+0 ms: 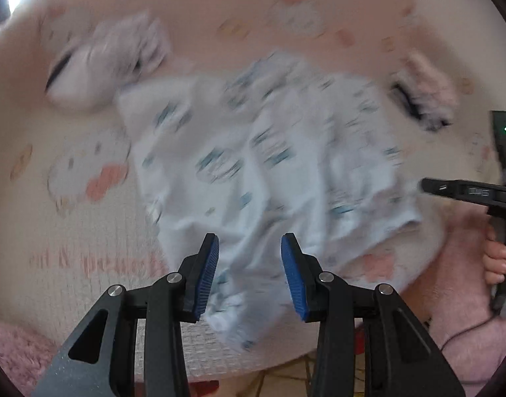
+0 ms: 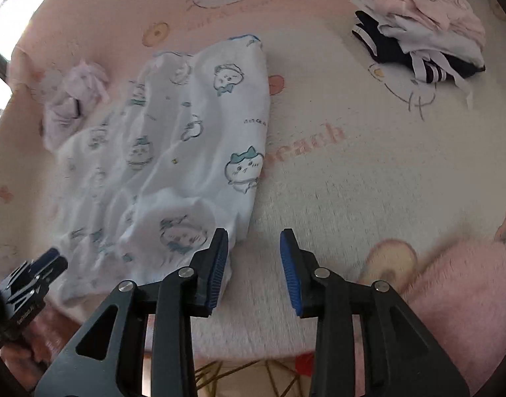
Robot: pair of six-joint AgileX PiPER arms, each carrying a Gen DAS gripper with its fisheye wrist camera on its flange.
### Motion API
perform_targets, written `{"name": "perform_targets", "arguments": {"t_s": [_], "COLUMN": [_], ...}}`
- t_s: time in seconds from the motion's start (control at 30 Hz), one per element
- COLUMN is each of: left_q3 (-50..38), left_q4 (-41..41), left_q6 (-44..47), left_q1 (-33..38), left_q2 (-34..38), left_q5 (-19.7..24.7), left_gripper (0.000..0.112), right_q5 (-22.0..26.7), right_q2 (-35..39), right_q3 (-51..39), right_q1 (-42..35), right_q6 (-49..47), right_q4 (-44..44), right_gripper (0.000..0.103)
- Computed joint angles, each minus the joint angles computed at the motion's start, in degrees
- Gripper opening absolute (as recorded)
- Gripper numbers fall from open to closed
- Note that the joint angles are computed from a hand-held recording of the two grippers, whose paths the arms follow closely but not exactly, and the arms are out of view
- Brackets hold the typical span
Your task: Fold clothes
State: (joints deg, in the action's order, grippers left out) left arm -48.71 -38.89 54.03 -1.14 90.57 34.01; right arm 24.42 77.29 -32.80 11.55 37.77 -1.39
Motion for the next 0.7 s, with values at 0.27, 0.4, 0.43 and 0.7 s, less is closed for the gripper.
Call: {"name": "perform_targets", "arguments": {"t_s": [0.27, 0.4, 0.43, 0.7], "left_q3": [-2.3, -5.7, -6.7, -7.7], "left_q4": [10.7, 8.9, 7.8, 8.8], "left_q6": [-8.2, -10.2, -9.8, -9.8], "left_q1": [-10.4, -8.0, -7.3, -7.2], "left_q2": [7.8, 10.6, 11.7, 12.5], "left_q5": [-4.1, -5.0, -5.0, -7.1], "left_gripper": [0.045, 0.044, 0.044, 0.045], "right_q5": [4.1, 4.9, 5.0, 8.8], "right_q2": [8.0, 9.6, 9.0, 12.3], "right_q3": [-6.6, -7.5, -6.9, -8.7], "right_q1": [13.9, 15.2, 15.3, 14.9], "right_q6": [9.0, 14.9, 16.0, 22.8], "right_q4": [-11.5, -16.9, -17.7, -23.7], "right_gripper": [0.035, 0.035, 0.036, 0.038]}}
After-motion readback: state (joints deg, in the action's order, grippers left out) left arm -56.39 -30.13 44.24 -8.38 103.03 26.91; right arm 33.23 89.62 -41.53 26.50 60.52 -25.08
